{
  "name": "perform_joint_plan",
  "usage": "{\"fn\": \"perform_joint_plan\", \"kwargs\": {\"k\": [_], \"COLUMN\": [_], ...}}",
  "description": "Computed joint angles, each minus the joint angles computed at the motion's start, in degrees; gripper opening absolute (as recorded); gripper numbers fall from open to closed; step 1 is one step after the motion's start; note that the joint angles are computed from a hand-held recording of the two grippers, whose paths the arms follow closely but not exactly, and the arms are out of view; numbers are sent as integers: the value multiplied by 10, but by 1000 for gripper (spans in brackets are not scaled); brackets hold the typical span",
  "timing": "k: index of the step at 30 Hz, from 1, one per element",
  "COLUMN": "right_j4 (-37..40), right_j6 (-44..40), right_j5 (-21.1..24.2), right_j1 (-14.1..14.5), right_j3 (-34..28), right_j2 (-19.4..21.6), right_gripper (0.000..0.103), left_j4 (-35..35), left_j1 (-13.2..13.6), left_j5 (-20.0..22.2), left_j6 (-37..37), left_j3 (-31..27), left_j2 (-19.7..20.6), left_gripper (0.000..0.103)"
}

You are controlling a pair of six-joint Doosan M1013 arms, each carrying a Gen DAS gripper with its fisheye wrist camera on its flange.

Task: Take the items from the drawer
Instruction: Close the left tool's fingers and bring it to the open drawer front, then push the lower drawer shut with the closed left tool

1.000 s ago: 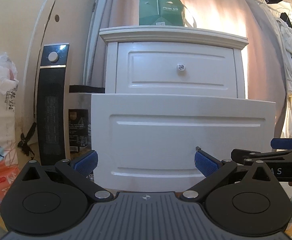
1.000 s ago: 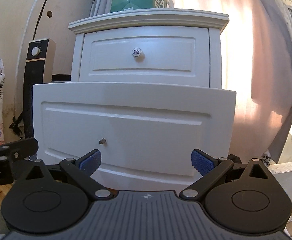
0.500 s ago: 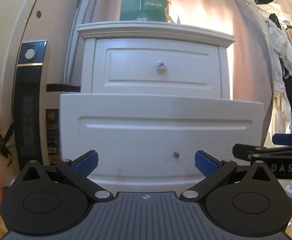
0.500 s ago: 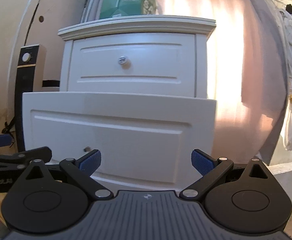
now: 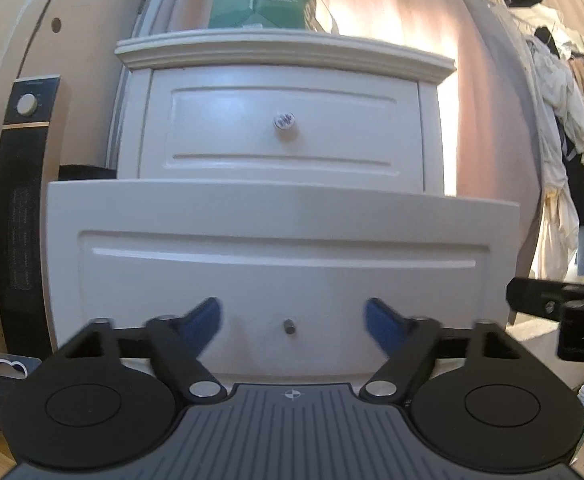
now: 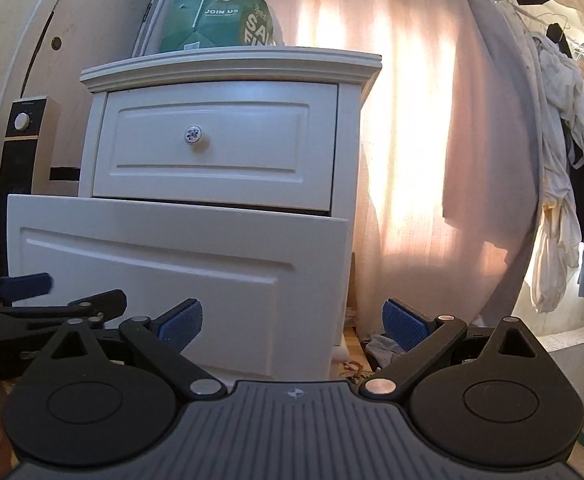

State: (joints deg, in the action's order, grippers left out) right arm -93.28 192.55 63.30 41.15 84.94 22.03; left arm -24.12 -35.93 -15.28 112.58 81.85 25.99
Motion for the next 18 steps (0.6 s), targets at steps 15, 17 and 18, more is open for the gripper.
{"fn": "perform_joint_plan", "kwargs": {"k": [15,17,18], "right_j4": [-16,-21,-22], "right_j6": [33,34,35], "right_j5": [-25,-22,-23], "right_j1": [-12,-12,-13], "right_j3": [32,34,35], "right_j2": [-12,-11,-11], "right_gripper": [103,103,103], "left_j4": [-368,-370,-365], "left_j1": [-17,-16,-14], "left_j5": [0,0,10], "left_j6": [367,362,355], "left_j3": [-43,-46,-47], "left_j2": [22,23,23], "left_gripper": [8,4,4]}}
